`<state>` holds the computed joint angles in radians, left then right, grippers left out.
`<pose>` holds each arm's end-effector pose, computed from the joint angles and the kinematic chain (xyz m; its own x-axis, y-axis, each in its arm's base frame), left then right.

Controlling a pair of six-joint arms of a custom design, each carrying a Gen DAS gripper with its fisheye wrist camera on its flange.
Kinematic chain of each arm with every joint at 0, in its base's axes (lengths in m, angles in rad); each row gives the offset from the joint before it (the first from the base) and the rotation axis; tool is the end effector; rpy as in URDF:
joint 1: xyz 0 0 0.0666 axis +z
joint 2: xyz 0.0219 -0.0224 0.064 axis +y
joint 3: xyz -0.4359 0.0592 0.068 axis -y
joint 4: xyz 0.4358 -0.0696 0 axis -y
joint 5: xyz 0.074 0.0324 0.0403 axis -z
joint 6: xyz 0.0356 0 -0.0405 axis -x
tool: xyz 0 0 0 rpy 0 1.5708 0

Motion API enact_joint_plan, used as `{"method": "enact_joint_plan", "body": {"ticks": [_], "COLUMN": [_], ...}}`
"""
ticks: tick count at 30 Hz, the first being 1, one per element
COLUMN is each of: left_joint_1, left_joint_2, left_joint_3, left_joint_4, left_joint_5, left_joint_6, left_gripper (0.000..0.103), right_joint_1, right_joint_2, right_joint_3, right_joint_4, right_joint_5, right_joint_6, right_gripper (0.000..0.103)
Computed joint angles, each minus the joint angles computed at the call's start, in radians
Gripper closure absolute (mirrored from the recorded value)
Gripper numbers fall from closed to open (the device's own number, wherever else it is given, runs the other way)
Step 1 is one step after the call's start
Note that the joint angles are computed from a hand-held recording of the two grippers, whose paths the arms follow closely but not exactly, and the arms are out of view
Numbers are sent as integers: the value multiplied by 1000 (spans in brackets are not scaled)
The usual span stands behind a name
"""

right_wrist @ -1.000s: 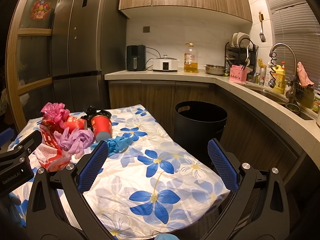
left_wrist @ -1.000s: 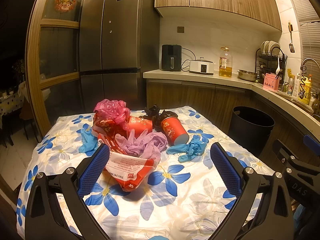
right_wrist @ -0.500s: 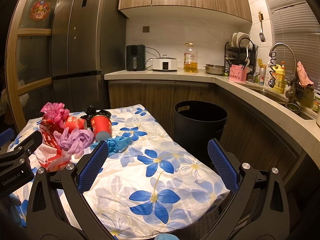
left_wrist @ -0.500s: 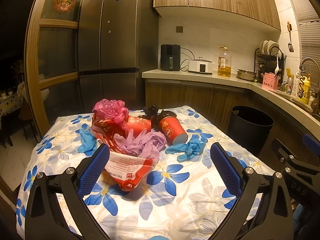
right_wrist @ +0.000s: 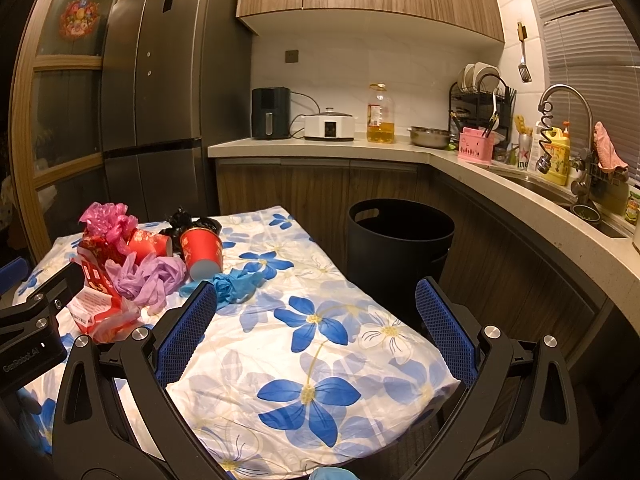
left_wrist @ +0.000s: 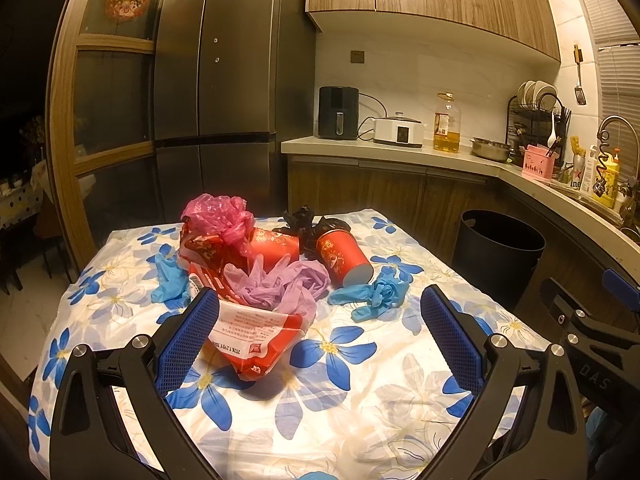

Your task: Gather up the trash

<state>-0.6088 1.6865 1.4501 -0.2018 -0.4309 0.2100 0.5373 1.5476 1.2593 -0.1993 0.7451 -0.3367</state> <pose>0.5494 -0.3654 0.4084 -0.3841 0.0369 -0.9226 0.1322 0.9911 -0.0154 0.5160 0.2788 0.3969 -0.3342 0.0836 -0.9388 0.2636 0.9646 -0.0080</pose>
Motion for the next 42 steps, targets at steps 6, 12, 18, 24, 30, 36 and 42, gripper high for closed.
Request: {"method": "enact_joint_plan", "body": {"ticks": [6, 12, 18, 24, 30, 36, 42], "left_joint_1": [10, 29, 61, 108, 140, 193, 203], "left_joint_2": [-2, -12, -14, 10, 54, 72, 135], "left_joint_3": [-20, -57, -88, -92, -62, -6, 101], "left_joint_4": [27, 72, 101, 66, 25, -33, -127], "left_joint_5": [53, 65, 44, 32, 11, 144, 119], "left_joint_6": [13, 51, 77, 101, 79, 193, 204], "left_gripper": [6, 6, 6, 6, 6, 6, 6], "right_joint_1": [-11, -16, -20, -35, -54, -67, -83], "right_joint_2": [4, 38, 80, 140, 215, 272, 304], "right_joint_3": [-5, 12, 36, 78, 140, 203, 238], "right_joint_4": [4, 2, 20, 42, 51, 23, 19], "right_joint_5": [-11, -41, -98, -179, -258, -296, -312], "right_joint_6": [-1, -6, 15, 25, 34, 41, 48], "right_gripper": [5, 5, 5, 5, 5, 5, 5]}}
